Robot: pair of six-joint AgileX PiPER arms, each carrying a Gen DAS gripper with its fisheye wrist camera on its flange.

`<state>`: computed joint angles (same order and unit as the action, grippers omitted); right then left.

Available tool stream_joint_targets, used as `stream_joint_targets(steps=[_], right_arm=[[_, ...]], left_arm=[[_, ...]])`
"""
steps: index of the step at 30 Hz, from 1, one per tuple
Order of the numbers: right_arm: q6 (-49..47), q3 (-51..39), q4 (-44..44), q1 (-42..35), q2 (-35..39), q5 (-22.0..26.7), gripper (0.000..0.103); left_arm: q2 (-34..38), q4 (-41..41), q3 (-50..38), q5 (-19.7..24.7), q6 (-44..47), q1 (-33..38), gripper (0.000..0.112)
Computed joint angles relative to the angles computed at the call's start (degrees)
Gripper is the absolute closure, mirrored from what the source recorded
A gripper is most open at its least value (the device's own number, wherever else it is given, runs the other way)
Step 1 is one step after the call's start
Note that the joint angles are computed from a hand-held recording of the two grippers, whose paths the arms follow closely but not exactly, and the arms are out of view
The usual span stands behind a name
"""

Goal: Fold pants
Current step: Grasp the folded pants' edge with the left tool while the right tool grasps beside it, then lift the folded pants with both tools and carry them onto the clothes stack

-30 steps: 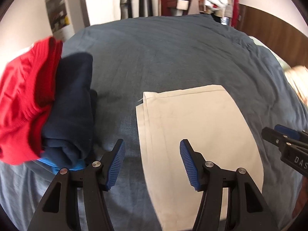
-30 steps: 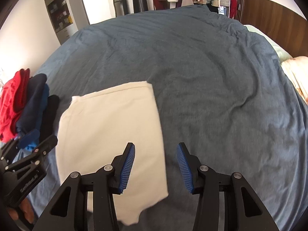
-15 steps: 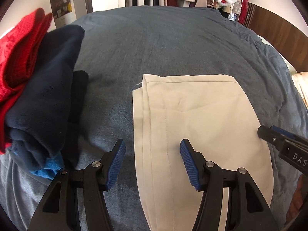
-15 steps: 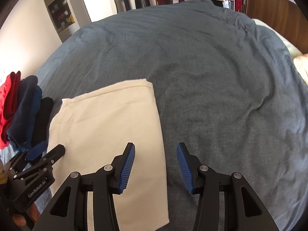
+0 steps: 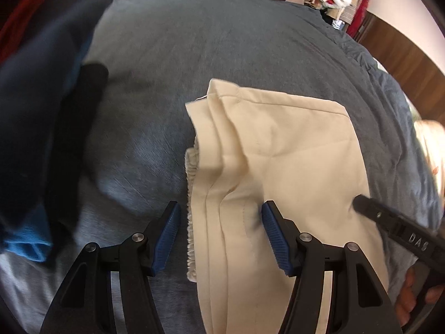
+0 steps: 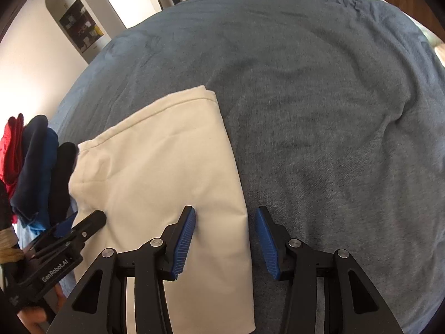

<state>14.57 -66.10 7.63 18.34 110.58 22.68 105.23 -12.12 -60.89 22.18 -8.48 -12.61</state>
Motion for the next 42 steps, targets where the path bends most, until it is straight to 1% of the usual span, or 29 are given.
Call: stream_joint_targets(steps=[1, 3, 6, 7, 9, 12, 13, 15, 16, 17, 20, 21, 23, 24, 26, 28, 31, 33, 35, 36, 39, 40, 42], right_arm=[[-0.79, -0.14, 0.99, -0.14, 0.39, -0.06, 0.057], [-2.52, -0.24, 3.25, -0.45, 0.95, -0.1, 0.057], [-4.04, -0.69, 5.38, -0.59, 1.71, 0.0, 0.06], [-3.69, -0.96, 5.35, -0.52, 1.95, 0.15, 0.06], [-2.89, -1.02, 4.77, -0.23, 2.03, 0.15, 0.064], [-1.3, -1.01, 3.95, 0.13, 1.48, 0.48, 0.077], [-1.77, -1.02, 4.7, 0.15, 1.22, 0.68, 0.079], [-0.08, -0.67, 3.15, 0.59, 0.11, 0.7, 0.083], [1.8, -0.81, 1.22, 1.21, -0.51, 1.02, 0.085], [4.56, -0.77, -1.57, 1.89, -1.16, 1.17, 0.086], [11.08, -0.3, -8.26, 3.69, -3.84, 1.4, 0.09], [12.23, 0.05, -9.19, 3.97, -4.74, 1.27, 0.091], [14.69, 0.24, -10.73, 4.37, -6.16, 1.68, 0.091], [14.36, 0.64, -10.24, 4.14, -6.87, 1.58, 0.092], [15.97, 1.33, -11.44, 4.3, -8.6, 1.92, 0.092], [17.74, 2.08, -12.99, 4.71, -10.56, 2.32, 0.092], [22.85, 3.32, -19.65, 5.92, -13.88, 3.83, 0.093], [25.51, 3.22, -22.77, 6.65, -14.28, 4.96, 0.093], [25.96, 4.09, -23.0, 6.09, -14.37, 5.4, 0.093], [25.98, 4.22, -22.89, 5.89, -14.04, 5.37, 0.093], [25.6, 5.39, -22.65, 5.07, -13.44, 5.3, 0.093], [26.52, 5.81, -23.75, 5.03, -13.23, 5.27, 0.093], [28.08, 6.16, -25.35, 4.89, -12.6, 5.31, 0.093]], left_arm=[[0.49, -4.32, -0.06, 0.13, 3.72, 0.77, 0.052], [1.22, -9.66, -0.22, 0.45, 8.62, 1.7, 0.054], [1.62, -12.39, -0.22, 0.67, 10.89, 2.27, 0.055], [1.55, -13.25, -0.16, 0.86, 11.43, 2.48, 0.057], [1.45, -13.45, -0.38, 1.6, 11.59, 2.72, 0.061], [0.18, -10.23, -0.28, 1.82, 8.99, 2.2, 0.068], [-0.53, -8.8, -0.27, 1.94, 8.09, 2.01, 0.072], [-2.45, -6.92, -0.04, 2.14, 7.11, 1.49, 0.079], [-3.17, -7.2, -0.1, 2.45, 7.8, 1.49, 0.085], [-3.88, -7.85, -0.4, 3.07, 8.84, 1.56, 0.087], [-5.25, -9.76, -0.64, 4.11, 11.25, 1.93, 0.09], [-5.61, -10.31, -0.71, 4.48, 11.93, 2.06, 0.09], [-6.83, -11.51, -0.34, 4.71, 13.23, 2.13, 0.095], [-7.42, -12.66, -0.27, 5.15, 14.42, 2.23, 0.096], [-8.73, -12.73, 0.1, 5.45, 14.28, 1.92, 0.096], [-9.44, -14.44, 0.4, 5.91, 15.79, 2.03, 0.096], [-10.31, -16.07, 1.59, 5.62, 16.83, 1.48, 0.096], [-9.91, -17.13, 2.0, 5.37, 17.22, 0.92, 0.096], [-9.55, -19.16, 2.81, 4.88, 18.84, 0.87, 0.094], [-9.51, -18.7, 3.26, 4.05, 18.3, 0.48, 0.094], [-9.0, -13.17, 3.15, 3.04, 12.63, -0.74, 0.085], [-8.79, -11.38, 3.24, 2.52, 10.8, -0.76, 0.08], [-8.47, -11.07, 3.5, 2.28, 10.67, 0.0, 0.076]])
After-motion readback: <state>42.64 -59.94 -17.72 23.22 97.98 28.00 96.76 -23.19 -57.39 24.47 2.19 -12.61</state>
